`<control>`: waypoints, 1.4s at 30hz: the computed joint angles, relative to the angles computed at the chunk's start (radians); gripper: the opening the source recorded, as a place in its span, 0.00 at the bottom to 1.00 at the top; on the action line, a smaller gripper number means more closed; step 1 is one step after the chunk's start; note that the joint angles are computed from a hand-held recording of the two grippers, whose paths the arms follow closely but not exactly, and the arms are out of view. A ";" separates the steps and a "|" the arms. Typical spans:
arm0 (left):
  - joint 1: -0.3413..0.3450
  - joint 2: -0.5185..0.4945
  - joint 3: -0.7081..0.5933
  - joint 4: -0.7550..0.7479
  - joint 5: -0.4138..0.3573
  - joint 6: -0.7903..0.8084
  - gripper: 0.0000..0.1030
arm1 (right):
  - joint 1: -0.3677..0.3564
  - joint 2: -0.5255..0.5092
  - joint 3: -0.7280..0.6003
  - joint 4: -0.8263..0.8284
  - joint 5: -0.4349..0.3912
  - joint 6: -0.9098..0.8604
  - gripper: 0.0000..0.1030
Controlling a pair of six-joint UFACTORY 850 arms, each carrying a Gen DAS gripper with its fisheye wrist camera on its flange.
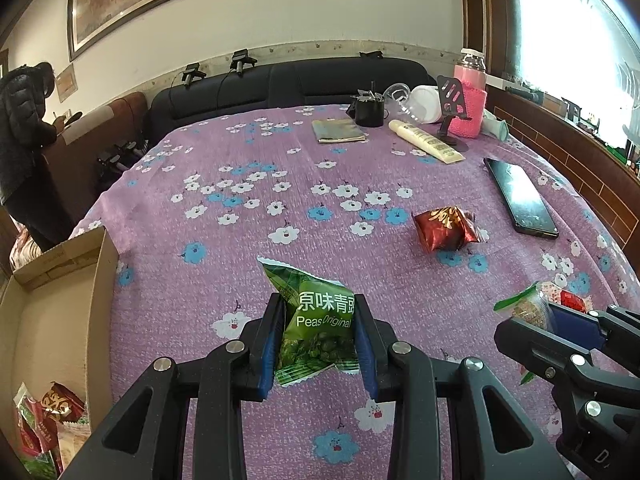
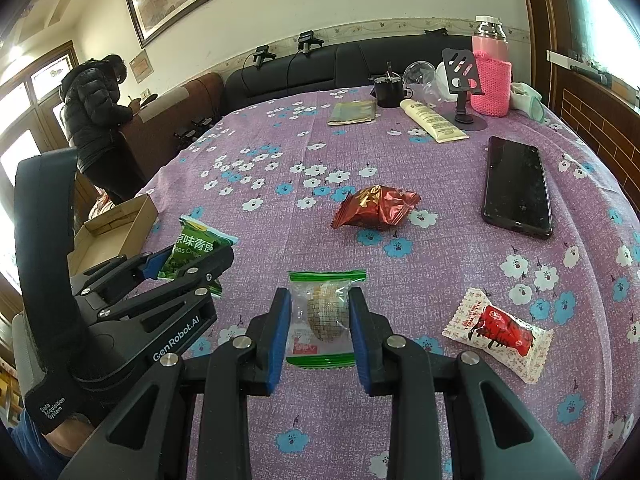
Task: Organize snacks
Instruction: 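Hold the green pea bag and clear candy bag above the table with both tools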
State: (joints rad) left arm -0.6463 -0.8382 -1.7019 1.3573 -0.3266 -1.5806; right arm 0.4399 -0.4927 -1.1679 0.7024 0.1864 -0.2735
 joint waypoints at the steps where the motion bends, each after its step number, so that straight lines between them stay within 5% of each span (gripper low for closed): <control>1: -0.001 0.001 0.001 0.011 -0.003 -0.009 0.34 | 0.000 0.000 0.000 0.003 0.000 -0.003 0.27; 42: -0.024 0.038 0.063 0.314 -0.075 -0.283 0.34 | -0.006 0.002 0.002 -0.018 0.014 0.015 0.27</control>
State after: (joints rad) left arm -0.6698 -0.8003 -1.6387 1.6716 -0.4013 -1.8639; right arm 0.4340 -0.4905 -1.1663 0.6841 0.2008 -0.2587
